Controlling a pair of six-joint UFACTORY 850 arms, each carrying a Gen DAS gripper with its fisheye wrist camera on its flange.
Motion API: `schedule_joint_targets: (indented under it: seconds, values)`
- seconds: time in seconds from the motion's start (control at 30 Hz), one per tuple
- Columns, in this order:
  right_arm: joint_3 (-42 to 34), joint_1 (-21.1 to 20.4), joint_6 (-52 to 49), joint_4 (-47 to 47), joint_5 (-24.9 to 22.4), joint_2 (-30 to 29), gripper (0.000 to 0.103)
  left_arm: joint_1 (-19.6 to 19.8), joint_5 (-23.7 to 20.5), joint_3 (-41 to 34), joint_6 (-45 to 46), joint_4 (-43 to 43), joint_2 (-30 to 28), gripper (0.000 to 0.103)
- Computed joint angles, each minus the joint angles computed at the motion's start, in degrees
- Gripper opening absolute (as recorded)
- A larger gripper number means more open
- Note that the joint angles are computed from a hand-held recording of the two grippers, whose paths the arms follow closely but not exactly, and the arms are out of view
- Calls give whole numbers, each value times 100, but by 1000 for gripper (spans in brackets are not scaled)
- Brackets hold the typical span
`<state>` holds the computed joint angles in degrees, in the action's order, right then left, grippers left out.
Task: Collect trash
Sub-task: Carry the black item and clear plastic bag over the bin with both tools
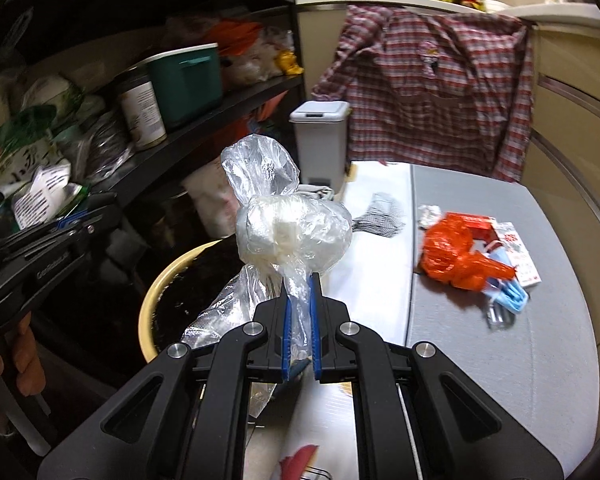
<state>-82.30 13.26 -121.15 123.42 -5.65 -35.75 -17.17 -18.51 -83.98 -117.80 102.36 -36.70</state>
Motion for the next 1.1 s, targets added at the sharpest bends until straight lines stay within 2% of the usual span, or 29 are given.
schedule_joint_targets:
  seconds: [0.3, 0.43, 0.53, 0.73, 0.87, 0.97, 1.1]
  values:
    - [-231, 194, 1272, -1386, 46, -171, 8, 67, -130, -18, 60, -51, -13, 10]
    - [-321, 258, 1377, -1505, 73, -238, 8, 84, -114, -84, 227, -222, -46, 10]
    - [-426, 290, 1840, -1980, 101, -311, 8, 94, -122, -140, 336, -341, -89, 10]
    - [-672, 311, 3487, -3617, 100, -476, 8, 140, -65, -345, 928, -897, -222, 10]
    - [-823, 314, 3551, -3674, 38, -563, 8, 195, 5, -560, 1763, -1701, -325, 10]
    - [-969, 318, 3645, -3786, -1, -668, 8, 205, -144, -705, 1955, -1755, -411, 10]
    - [-1243, 340, 4838, -5027, -42, -875, 8, 246, -165, -920, 2247, -2114, -596, 10]
